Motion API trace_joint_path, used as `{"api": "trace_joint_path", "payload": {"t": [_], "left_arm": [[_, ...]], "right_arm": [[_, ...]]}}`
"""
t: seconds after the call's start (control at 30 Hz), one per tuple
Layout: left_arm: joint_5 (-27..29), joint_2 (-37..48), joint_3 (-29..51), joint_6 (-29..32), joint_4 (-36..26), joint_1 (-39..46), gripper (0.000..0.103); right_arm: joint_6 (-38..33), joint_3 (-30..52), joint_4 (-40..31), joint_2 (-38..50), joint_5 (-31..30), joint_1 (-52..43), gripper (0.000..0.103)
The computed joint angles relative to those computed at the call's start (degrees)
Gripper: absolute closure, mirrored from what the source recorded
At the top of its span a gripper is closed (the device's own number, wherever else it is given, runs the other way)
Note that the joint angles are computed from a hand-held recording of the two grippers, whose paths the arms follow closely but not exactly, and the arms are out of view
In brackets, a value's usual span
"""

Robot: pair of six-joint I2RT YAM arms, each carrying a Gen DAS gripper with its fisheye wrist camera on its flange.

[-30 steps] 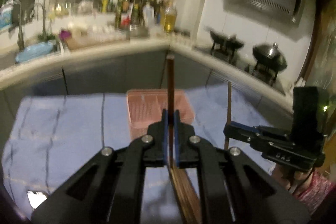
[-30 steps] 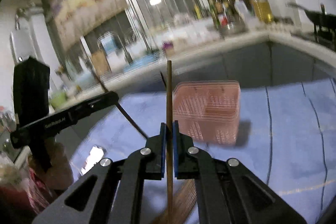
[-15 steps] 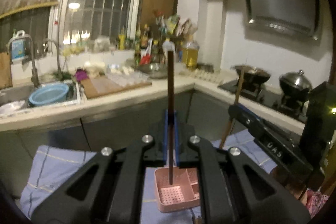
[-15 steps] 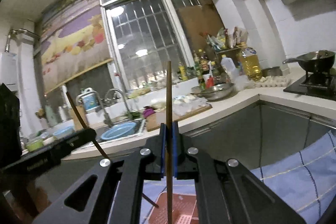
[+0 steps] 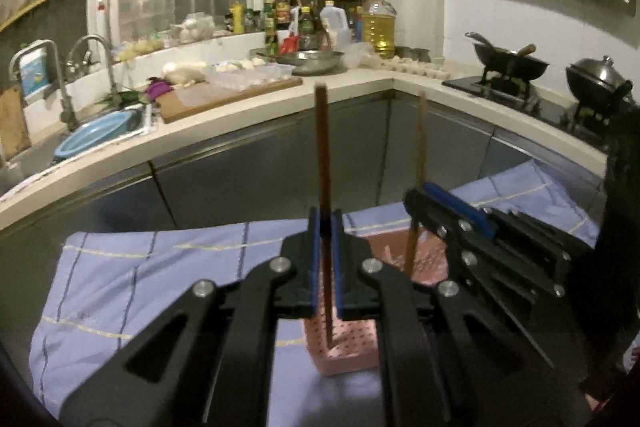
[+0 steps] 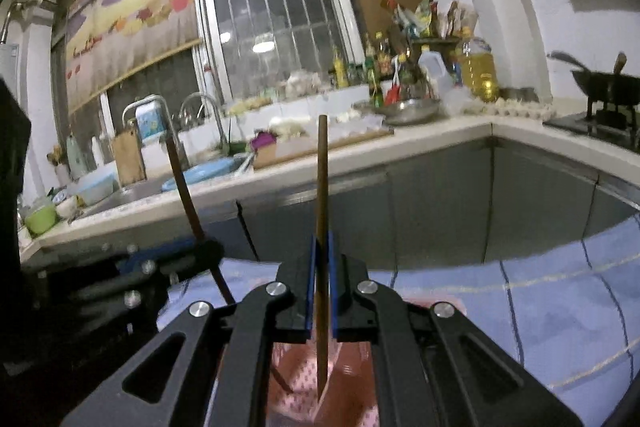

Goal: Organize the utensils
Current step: 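Lift the chopstick with the right gripper and lower it into the pink caddy, then open the right gripper to release the chopstick into the caddy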

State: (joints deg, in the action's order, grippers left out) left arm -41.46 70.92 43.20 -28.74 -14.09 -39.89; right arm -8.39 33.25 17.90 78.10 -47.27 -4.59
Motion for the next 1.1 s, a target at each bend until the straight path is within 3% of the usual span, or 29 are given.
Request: {"api": "trace_joint_path", "payload": {"t": [0.07, 0.13, 0.2, 0.4, 0.47, 0.5, 0.6, 0.73, 0.8, 0.9, 1.03, 1.1], "left_arm": [[1.35, 0.3, 0.2, -1.6, -2.32, -0.14, 0.091], [1.24, 0.11, 0.02, -3.18, -3.76, -0.46, 0.068], [-0.18, -1.2, -0.66, -4.47, -4.52, -1.45, 0.06], [-4.69, -5.03, 0.3, -7.94, -9.6, -6.18, 0.059], [-6.49, -6.09, 0.94, -9.54, -11.63, -8.2, 0.056], [-7.84, -7.06, 1.16, -10.92, -13.14, -9.78, 0.055], [-10.47, -9.21, 1.77, -14.23, -16.78, -13.26, 0.054], [-13.27, -13.31, 1.56, -20.14, -22.41, -18.1, 0.054], [-14.61, -15.43, 1.12, -23.65, -25.88, -20.42, 0.054], [-15.8, -17.08, 0.76, -27.74, -30.32, -22.59, 0.054], [-16.22, -19.7, -0.06, -34.37, -36.42, -25.07, 0.054], [-16.59, -20.68, -0.84, -38.59, -39.12, -27.97, 0.054]], "right_arm": [[-1.46, -1.32, -1.85, -1.08, -0.57, -0.88, 0.096], [-2.29, -1.75, -4.12, -1.95, -1.45, -1.88, 0.094], [-3.0, -1.46, -7.92, -3.09, -3.2, -3.52, 0.093], [-5.45, -0.84, -17.58, -10.01, -8.77, -9.36, 0.08], [-6.44, -0.95, -20.89, -13.28, -11.31, -12.08, 0.058], [-6.85, -0.94, -22.21, -14.35, -12.39, -13.31, 0.054], [-11.27, -0.24, -30.29, -18.11, -17.54, -18.73, 0.052], [-29.72, 4.07, -52.52, -18.28, -22.0, -27.74, 0.052], [-43.72, 6.61, -65.62, -14.29, -22.82, -32.82, 0.052], [-58.47, 8.14, -77.17, -8.69, -20.9, -38.32, 0.052], [-69.86, 6.93, -83.05, -5.67, -17.21, -43.7, 0.052], [-72.8, 4.93, -82.35, -6.03, -14.28, -45.6, 0.052]]}}
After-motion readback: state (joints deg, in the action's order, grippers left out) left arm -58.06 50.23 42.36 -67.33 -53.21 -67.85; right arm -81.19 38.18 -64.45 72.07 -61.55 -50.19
